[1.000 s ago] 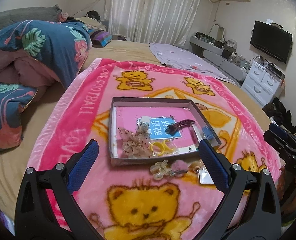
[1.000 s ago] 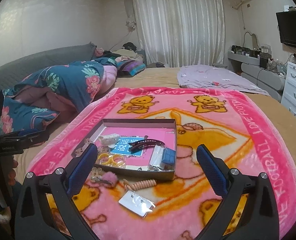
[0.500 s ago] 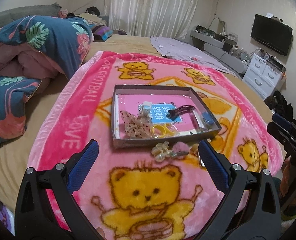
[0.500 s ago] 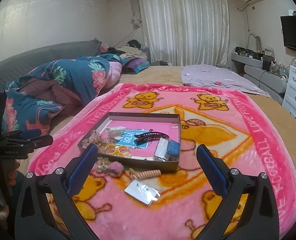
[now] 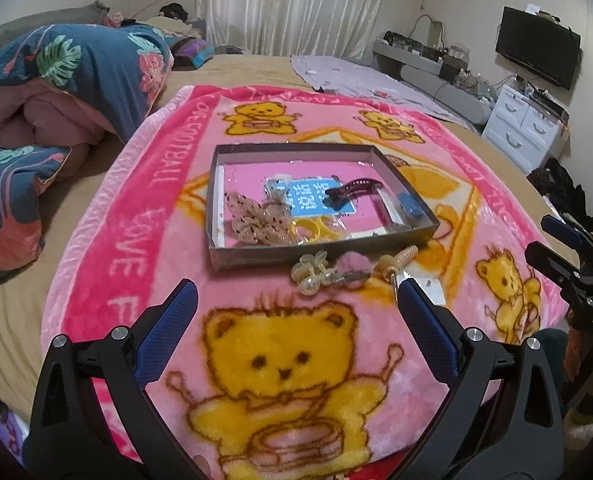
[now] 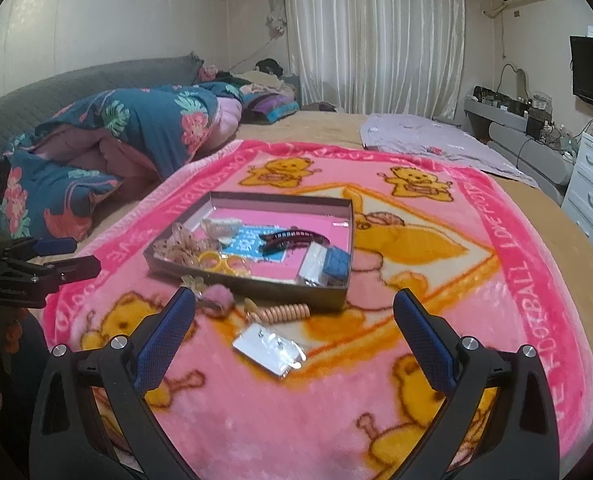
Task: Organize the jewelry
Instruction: 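Withdraw both tools from the box back over the remaining items, then grasp earring-card packet with right tool while left tool grasps pink pom-pom clip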
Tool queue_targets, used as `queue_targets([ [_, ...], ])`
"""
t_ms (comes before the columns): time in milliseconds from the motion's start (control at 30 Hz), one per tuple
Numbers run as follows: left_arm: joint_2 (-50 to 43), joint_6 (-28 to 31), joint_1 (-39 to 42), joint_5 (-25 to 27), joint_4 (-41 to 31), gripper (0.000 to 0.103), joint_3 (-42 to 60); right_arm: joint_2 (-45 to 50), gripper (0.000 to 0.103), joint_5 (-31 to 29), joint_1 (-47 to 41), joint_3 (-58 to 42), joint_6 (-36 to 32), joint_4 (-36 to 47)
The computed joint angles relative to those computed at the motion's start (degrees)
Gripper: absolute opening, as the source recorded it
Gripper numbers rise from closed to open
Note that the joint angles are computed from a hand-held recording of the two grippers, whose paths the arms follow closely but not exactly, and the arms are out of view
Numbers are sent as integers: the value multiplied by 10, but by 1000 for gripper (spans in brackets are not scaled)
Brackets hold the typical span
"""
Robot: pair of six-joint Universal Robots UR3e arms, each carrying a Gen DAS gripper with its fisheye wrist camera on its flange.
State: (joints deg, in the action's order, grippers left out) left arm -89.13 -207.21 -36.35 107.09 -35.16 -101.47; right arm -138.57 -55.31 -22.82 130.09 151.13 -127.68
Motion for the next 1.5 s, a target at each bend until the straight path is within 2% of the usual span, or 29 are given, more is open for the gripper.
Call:
queue_targets([
  [233,-13,0,-4,-15,-2,93,-12,16,99,-26,14,29,-15,-17],
  [533,-41,4,-4,-31,4,93,-23,156,99,-123,102,46,15,-154],
  [900,-60,9,12,-51,24,93,-40,249,99,-171,167,49,17,-228],
  [1100,-73,10,31,-73,42,93,-52,347,99,-226,231,17,19,-278],
  [1300,-98,19,51,-116,62,85,-45,433,98,-244,256,-35,22,-292],
  [1433,-129,21,48,-132,65,80,-14,464,97,-226,254,-62,12,-273],
  [1467,-135,21,48,-136,64,80,-7,467,93,-219,251,-66,10,-263],
  [1500,-144,21,49,-143,65,78,3,470,81,-199,241,-75,4,-237],
])
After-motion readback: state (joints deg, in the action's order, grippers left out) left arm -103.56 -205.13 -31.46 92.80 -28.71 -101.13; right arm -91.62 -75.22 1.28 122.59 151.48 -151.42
